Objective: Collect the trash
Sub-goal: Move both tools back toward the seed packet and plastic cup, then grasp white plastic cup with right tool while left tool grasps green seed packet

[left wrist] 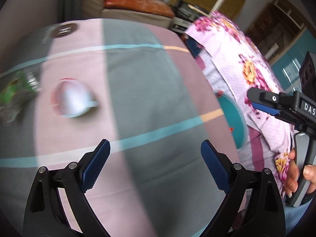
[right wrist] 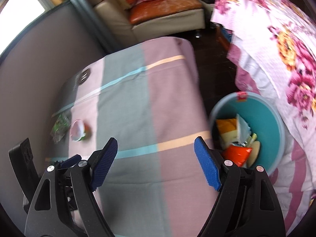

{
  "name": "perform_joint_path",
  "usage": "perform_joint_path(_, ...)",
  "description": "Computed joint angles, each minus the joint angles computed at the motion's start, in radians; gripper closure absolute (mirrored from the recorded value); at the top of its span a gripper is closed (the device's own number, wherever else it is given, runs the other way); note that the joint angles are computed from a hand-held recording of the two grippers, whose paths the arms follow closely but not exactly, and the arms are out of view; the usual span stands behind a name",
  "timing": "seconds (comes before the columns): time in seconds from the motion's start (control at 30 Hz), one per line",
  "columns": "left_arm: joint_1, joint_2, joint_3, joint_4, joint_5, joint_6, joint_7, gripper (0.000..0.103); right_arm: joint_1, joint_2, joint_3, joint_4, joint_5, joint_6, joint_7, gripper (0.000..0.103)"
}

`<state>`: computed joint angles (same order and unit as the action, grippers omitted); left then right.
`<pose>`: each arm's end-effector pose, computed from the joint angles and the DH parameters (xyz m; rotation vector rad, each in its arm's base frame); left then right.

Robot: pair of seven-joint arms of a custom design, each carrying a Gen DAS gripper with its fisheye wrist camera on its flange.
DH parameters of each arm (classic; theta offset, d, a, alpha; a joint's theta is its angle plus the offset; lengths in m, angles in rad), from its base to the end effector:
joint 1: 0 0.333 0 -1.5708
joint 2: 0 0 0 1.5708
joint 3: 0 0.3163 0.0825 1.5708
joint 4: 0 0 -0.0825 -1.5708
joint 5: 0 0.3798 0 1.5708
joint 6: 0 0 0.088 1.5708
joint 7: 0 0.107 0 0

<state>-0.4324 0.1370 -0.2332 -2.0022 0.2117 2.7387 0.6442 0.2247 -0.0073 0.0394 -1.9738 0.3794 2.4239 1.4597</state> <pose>0.4871 -0.3860 0.4632 -2.1564 1.9432 -0.9045 0.5679 0.1552 0.5227 -1.9650 1.6976 -0.0780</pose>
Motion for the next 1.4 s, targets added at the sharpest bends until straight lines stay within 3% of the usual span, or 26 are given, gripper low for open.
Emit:
perform_joint_path(0.23, 0.085, -0.189, -0.008, -0.224, 0.01, 0.043, -0.058, 0.01, 0.054, 0.059, 0.051, 0.094, -0.053, -0.055, 0.005, 0.026)
perform_joint_path(0.67, 0.275, -0.447, -0.067, -0.534, -0.115, 0.102, -0.045, 0.01, 0.146, 0.273, 0.127, 0.35, -0.152, -0.206, 0.015, 0.026)
perform_joint_path(0.97, 0.328, -0.5, -0.065, -0.615, -0.201, 0.122, 0.031, 0.01, 0.196, 0.455, 0.148, 0.555, -0.223, -0.302, 0.035, 0.026)
perform_joint_path(1.23, 0.332, -0.484, -0.056, -0.618, -0.257, 0.126, 0.108, 0.01, 0.208, 0.514, 0.151, 0.609, -0.245, -0.299, 0.038, 0.026)
perform_joint_path(1.3, 0.337, -0.481, -0.058, -0.609, -0.255, 0.12, 0.125, 0.01, 0.209, 0.525, 0.152, 0.618, -0.248, -0.3, 0.033, 0.032)
perform_joint_path(1.33, 0.343, -0.478, -0.06, -0.601, -0.249, 0.116, 0.132, 0.01, 0.208, 0.535, 0.154, 0.632, -0.247, -0.31, 0.028, 0.048)
perform_joint_path(1.4, 0.355, -0.467, -0.066, -0.58, -0.232, 0.107, 0.141, 0.01, 0.208, 0.532, 0.156, 0.623, -0.245, -0.301, 0.019, 0.051)
